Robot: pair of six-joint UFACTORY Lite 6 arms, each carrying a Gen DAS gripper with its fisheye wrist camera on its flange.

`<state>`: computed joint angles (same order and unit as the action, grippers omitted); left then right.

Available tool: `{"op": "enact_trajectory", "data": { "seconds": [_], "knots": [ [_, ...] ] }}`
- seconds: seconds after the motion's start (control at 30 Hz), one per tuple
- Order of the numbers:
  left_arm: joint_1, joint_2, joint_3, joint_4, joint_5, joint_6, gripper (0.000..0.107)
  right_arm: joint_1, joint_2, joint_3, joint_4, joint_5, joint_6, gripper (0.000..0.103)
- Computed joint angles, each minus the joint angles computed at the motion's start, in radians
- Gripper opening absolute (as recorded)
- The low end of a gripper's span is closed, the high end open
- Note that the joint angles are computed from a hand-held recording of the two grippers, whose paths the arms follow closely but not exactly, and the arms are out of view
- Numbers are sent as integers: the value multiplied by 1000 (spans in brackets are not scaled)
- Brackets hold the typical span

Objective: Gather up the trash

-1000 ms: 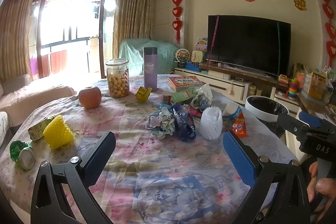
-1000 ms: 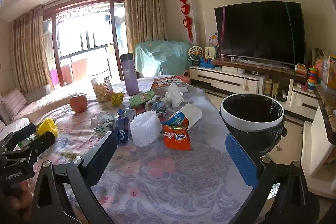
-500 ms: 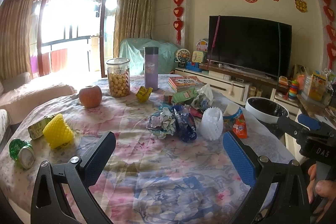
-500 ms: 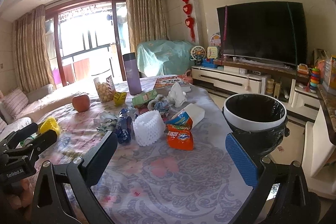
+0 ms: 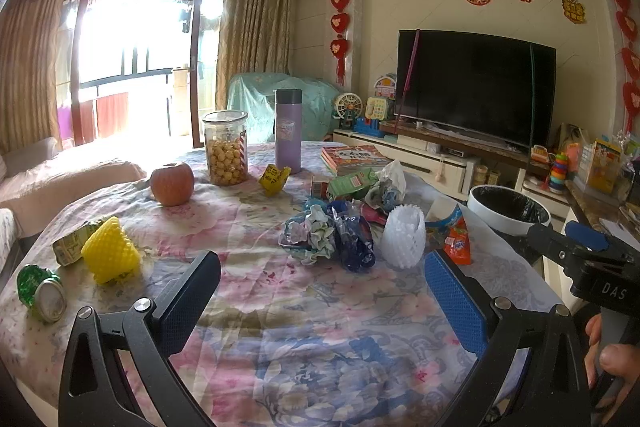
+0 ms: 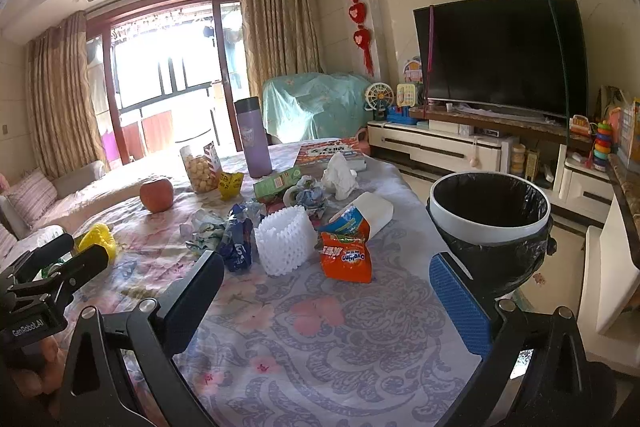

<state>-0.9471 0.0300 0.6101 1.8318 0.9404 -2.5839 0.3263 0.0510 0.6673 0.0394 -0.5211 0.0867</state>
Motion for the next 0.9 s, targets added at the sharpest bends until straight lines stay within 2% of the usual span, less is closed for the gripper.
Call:
{"op": "enact_trajectory", "data": {
  "seconds": [0.9],
  "knots": [
    [57, 5, -24, 79, -48, -74, 102, -4, 44, 14, -49, -4, 54, 103]
  ]
}}
